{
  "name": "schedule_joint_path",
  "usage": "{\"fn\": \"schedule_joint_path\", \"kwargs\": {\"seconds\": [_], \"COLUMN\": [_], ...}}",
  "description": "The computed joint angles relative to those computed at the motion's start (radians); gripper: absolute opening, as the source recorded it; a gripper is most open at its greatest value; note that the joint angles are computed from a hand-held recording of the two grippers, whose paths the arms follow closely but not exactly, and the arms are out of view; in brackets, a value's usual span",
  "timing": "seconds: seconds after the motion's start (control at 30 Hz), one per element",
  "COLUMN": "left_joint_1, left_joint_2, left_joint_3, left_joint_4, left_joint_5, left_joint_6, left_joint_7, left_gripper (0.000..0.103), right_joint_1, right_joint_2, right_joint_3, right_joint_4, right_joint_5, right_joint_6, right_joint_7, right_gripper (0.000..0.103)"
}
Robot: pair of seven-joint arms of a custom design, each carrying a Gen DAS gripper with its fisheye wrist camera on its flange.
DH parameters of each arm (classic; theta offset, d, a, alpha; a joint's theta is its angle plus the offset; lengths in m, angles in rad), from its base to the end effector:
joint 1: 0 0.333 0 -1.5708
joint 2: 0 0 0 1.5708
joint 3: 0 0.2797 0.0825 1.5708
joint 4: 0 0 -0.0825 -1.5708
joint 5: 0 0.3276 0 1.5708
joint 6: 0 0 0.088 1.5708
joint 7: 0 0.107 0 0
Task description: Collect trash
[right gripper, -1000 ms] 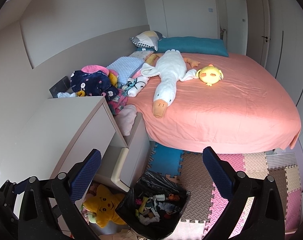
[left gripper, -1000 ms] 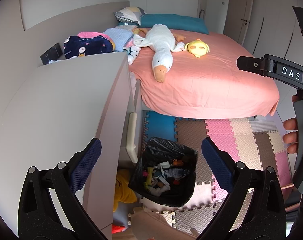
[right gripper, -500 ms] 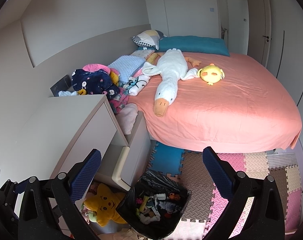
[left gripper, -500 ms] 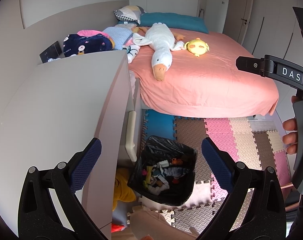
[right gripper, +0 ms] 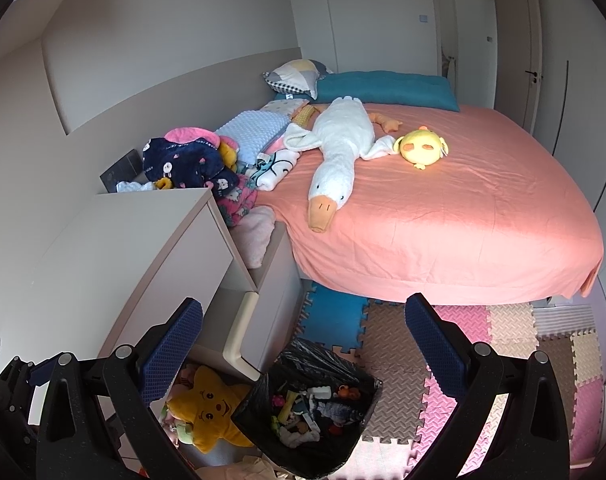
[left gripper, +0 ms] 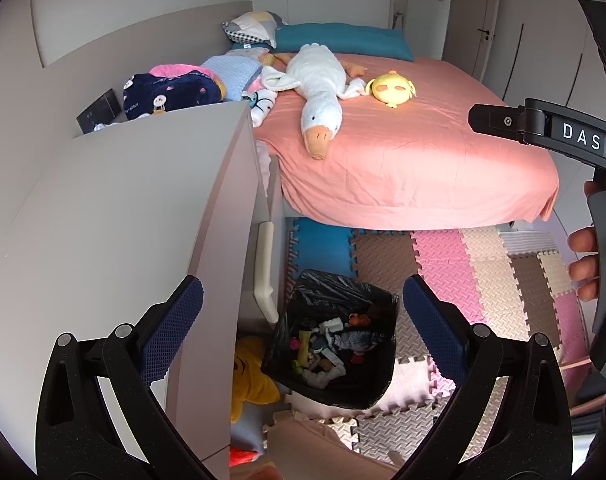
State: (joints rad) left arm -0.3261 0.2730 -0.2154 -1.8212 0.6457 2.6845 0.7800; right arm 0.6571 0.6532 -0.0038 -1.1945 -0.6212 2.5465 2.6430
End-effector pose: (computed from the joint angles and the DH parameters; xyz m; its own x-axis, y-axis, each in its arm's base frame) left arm 0.5176 -0.3205 0.4469 -0.2111 -0.9771 -0.0256 -0.7438 0.1776 -0.6444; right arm 0.5577 0.4374 0.4671 0.0506 -0.9850 -0.1647 -0.6787 0.0871 -0.7293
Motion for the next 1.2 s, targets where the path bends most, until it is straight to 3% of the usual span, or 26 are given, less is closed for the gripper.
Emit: {"fn": "schedule_joint_path", "kwargs": {"seconds": [0.77, 1.0, 1.2], "left_joint_1": [0.003, 0.01, -0.008], "left_joint_2": [-0.006, -0.014, -0.001], "left_joint_3": [0.006, 0.003, 0.009], "left_joint_4": [-0.008, -0.029, -0.003], "left_joint_5": [0.013, 0.011, 0.031], "left_joint_6": [0.004, 0.047, -0.004], "left_joint_7": [-0.031, -0.025, -0.051], "left_gripper": [0.097, 0.097, 0.097], "right_joint_1": [-0.005, -0.005, -0.005], "right_joint_2": [-0.016, -0.016, -0.015], "right_joint_3": [0.002, 0.002, 0.002], "right_joint_4": [-0.028, -0.027, -0.025], "right_joint_5": [-0.011, -0.011, -0.011], "right_joint_6": [0.009, 0.009, 0.006], "right_joint_7": [0.012, 0.012, 0.011], "right_gripper": [0.101, 0.101, 0.101]}}
